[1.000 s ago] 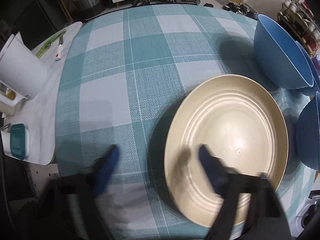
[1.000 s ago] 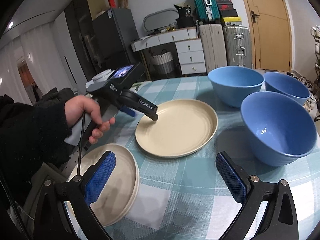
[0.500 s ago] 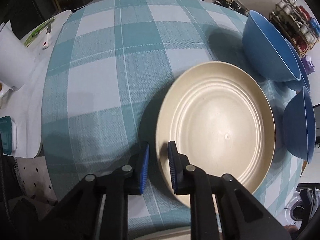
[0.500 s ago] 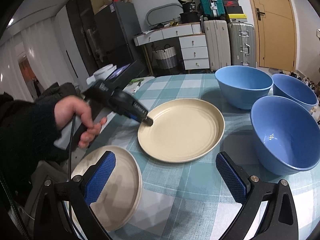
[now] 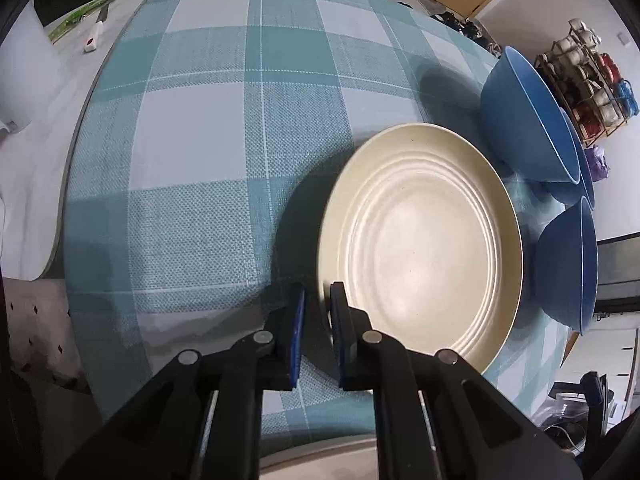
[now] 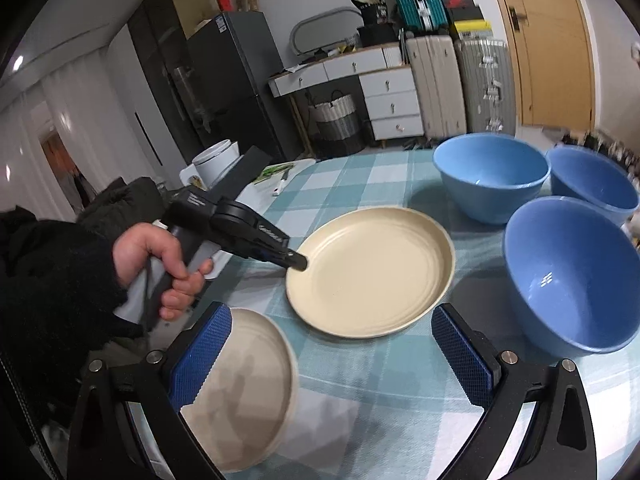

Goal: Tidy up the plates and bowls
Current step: 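Close the left gripper on the rim of the remaining cream plate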

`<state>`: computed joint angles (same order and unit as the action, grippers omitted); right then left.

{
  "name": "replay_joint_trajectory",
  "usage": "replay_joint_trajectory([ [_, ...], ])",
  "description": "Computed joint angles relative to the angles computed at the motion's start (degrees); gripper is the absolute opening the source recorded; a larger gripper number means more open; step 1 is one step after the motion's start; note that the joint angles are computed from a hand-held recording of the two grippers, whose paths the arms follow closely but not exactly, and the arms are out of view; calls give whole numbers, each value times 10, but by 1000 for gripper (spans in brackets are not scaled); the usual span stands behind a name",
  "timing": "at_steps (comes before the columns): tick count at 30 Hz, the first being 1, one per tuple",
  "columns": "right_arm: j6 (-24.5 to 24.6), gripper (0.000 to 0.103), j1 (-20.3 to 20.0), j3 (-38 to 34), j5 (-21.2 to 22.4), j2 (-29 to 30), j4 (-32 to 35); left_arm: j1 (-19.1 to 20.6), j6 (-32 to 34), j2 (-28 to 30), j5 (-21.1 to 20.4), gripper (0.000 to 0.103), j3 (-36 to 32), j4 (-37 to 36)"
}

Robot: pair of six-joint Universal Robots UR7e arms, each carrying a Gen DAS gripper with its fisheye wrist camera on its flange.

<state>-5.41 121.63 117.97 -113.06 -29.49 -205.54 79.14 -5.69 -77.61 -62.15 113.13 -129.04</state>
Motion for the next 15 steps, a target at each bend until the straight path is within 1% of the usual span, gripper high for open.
replay_joint_trajectory([
  [4, -2, 102, 11, -7, -13, -1, 17, -8, -4, 2, 22, 11, 7, -10],
  [7, 14, 101, 10, -10, -11, -7, 44, -13, -10, 7, 31, 11, 10, -13],
  [9, 32, 96, 8, -12, -11, -13, 72, -14, -16, 10, 30, 11, 11, -9],
  [11, 42, 85, 3, -13, -16, -15, 89, -14, -20, 9, 25, 11, 13, -13],
  [12, 50, 84, 2, -13, -18, -16, 97, -13, -16, 7, 25, 11, 14, -14],
  [15, 60, 83, -2, -9, -18, -19, 104, -15, -7, 4, 31, 12, 15, -16],
])
